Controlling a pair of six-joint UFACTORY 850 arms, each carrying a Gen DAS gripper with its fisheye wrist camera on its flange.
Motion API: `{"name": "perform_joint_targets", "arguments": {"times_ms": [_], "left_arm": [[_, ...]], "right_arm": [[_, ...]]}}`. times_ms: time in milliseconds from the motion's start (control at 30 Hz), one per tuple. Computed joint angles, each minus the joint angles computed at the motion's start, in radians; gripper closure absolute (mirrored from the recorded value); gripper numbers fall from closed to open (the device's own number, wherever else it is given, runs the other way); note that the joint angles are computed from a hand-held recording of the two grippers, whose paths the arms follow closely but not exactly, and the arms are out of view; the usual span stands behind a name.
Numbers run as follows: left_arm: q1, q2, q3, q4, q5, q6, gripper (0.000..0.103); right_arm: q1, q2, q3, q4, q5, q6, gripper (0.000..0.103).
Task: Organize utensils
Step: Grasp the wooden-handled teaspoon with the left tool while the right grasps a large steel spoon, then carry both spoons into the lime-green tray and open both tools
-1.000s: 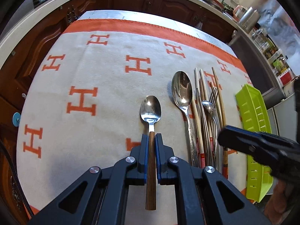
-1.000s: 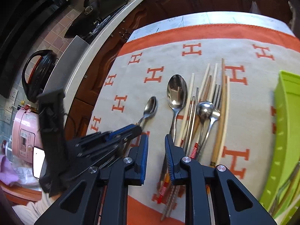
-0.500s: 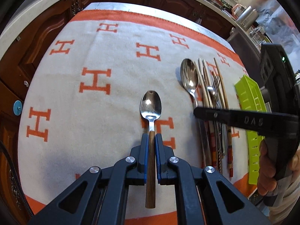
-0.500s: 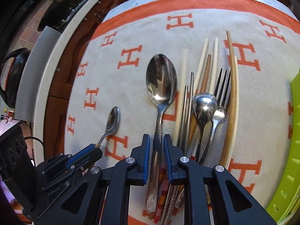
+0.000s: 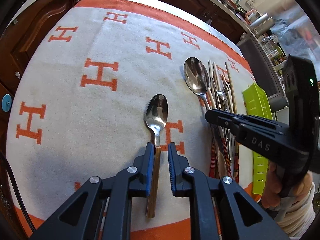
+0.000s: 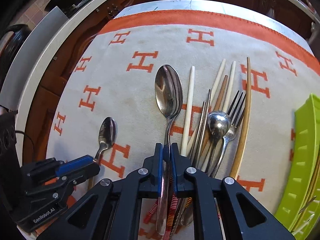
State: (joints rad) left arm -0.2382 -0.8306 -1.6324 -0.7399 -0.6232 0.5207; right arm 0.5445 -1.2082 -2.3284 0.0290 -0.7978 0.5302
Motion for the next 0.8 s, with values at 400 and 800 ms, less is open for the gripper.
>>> {"name": "perform_joint_targets", "arguments": {"times_ms": [400, 800], "left_arm": [[-0.035, -0.044, -0.086, 0.204, -0.02, -0.132, 0.09], [-0.094, -0.05, -0.119, 0.511, -0.01, -0.367, 0.099]], "right_arm": [[-0.007, -0.004, -0.001, 0.083, 0.01, -0.079, 0.096], [-0.011, 0.02, 0.055, 0.104, 0.052, -0.085, 0.093]]}}
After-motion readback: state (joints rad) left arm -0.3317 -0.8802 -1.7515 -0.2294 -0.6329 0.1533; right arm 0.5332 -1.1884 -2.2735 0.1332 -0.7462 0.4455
